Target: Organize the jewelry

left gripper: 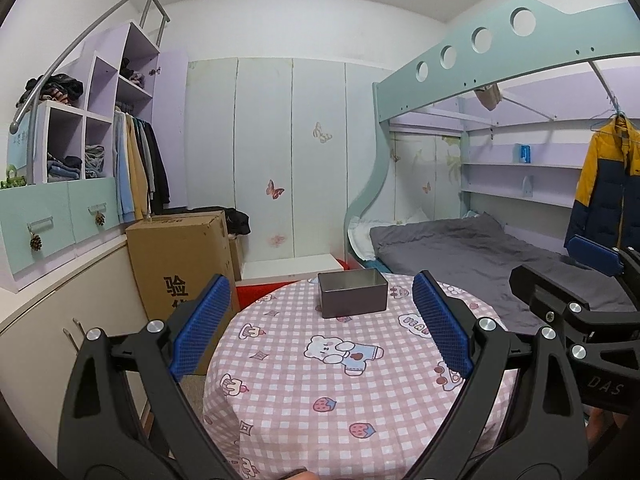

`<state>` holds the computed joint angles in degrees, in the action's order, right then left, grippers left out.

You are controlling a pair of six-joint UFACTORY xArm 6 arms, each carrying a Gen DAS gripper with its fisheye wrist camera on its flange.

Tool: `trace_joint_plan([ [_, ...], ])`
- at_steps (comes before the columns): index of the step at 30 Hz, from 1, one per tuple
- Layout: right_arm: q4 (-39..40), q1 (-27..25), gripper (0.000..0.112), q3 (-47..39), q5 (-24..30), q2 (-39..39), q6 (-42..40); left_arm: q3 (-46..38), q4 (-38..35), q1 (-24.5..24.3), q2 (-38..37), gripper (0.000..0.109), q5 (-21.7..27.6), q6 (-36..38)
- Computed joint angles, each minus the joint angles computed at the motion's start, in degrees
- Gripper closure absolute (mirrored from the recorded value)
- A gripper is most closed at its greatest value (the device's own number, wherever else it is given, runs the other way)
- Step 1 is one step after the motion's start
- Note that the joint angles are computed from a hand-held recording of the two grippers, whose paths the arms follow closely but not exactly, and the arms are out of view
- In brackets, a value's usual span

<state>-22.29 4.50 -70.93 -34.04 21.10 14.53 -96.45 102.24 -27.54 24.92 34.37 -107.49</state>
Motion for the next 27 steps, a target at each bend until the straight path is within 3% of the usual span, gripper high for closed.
trace_joint_plan([
  [27,2.36,-0.46,0.02,3.69,-3.45,-2.26,-3.03,4.46,5.04,-1.58,-3.27,0.018,3.94,-4.84],
])
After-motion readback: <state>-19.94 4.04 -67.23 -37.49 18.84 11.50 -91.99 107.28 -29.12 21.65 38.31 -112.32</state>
